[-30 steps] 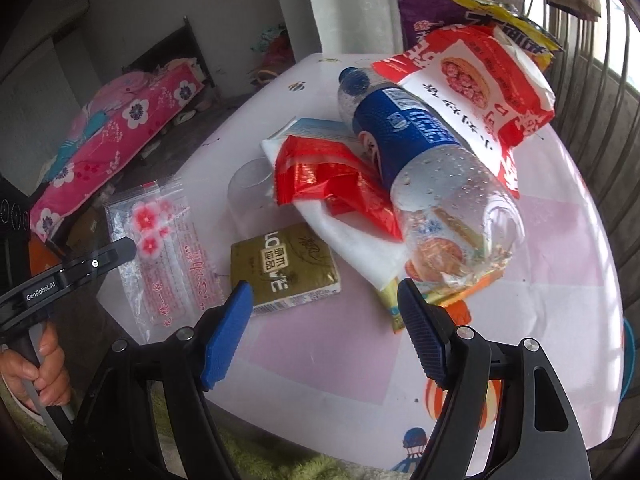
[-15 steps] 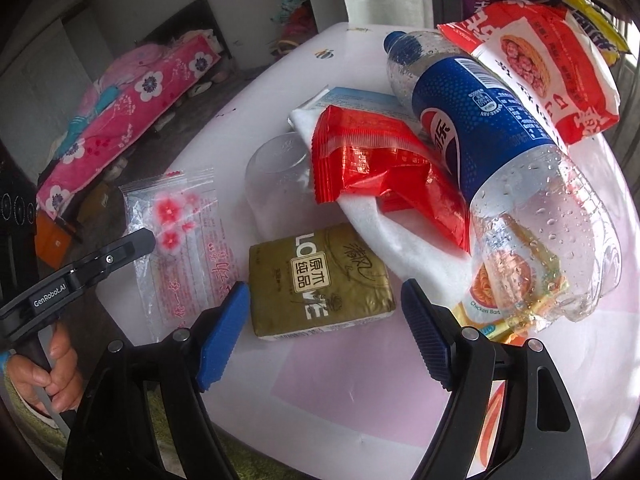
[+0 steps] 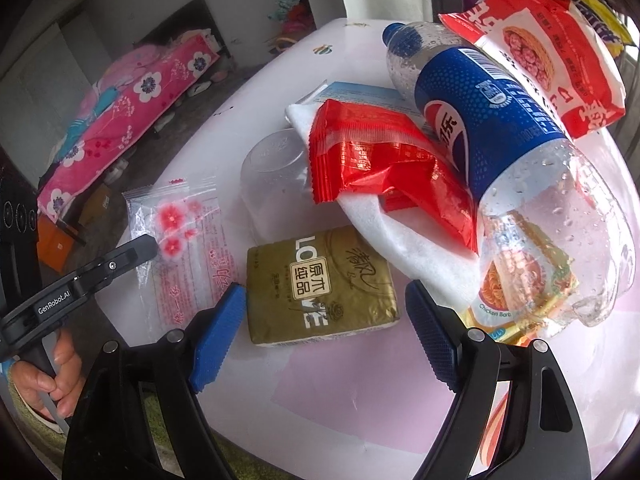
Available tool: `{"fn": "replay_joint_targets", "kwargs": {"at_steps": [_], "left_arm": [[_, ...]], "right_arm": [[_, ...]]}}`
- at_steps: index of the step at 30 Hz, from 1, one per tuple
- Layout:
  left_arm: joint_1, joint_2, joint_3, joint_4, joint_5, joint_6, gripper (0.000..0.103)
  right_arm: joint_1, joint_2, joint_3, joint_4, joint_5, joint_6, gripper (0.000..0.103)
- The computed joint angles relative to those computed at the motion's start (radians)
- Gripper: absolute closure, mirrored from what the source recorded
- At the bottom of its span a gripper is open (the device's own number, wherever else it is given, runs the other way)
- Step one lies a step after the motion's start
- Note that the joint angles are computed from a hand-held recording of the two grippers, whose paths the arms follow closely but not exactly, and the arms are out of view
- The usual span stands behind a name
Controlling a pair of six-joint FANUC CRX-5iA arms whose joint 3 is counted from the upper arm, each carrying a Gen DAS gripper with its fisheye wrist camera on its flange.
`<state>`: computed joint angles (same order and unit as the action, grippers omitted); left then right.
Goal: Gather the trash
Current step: 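Lift the bag with the left tool while the right tool grasps the gold LOVE packet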
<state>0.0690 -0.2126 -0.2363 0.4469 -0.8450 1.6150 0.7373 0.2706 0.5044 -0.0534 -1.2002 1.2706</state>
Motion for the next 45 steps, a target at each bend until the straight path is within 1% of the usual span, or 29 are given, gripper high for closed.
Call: {"fn": "replay_joint_targets", "kwargs": {"at_steps": [4, 7, 9, 12, 17, 22, 24, 29, 45], "left_arm": [[-0.001, 0.000, 0.002, -0.004, 0.000, 0.004, 0.099], [-0.001, -0.001, 0.002, -0.012, 0.003, 0.010, 0.099], [0.000, -0.001, 0.001, -0.013, 0.002, 0.014, 0.099], [-0.002, 0.006, 0.007, -0.018, -0.003, 0.019, 0.099], [-0.009, 0.004, 0.009, -0.028, 0.005, 0.041, 0.099], [-0.010, -0.011, -0.003, -0.034, 0.019, 0.053, 0.099], [-0.008, -0.019, -0.009, -0.033, 0.022, 0.055, 0.099], [-0.009, -0.044, -0.017, -0.037, 0.032, 0.055, 0.099], [-0.027, -0.116, -0.006, -0.056, 0.040, 0.055, 0.099]], "right_arm": [[-0.004, 0.012, 0.010, -0.006, -0.018, 0.013, 0.025], [0.002, 0.006, -0.002, 0.005, -0.014, 0.004, 0.025], [0.001, -0.008, -0.019, 0.001, -0.010, 0.003, 0.029], [-0.008, -0.037, -0.057, -0.008, -0.002, 0.006, 0.030], [0.002, -0.036, -0.058, 0.014, -0.005, 0.007, 0.030], [0.005, -0.023, -0.040, 0.011, -0.016, 0.009, 0.028], [0.004, -0.023, -0.040, 0.010, -0.014, 0.004, 0.031], [-0.016, -0.034, -0.043, -0.037, -0.013, -0.009, 0.034], [-0.056, -0.132, -0.114, -0.130, 0.061, 0.025, 0.034]]}}
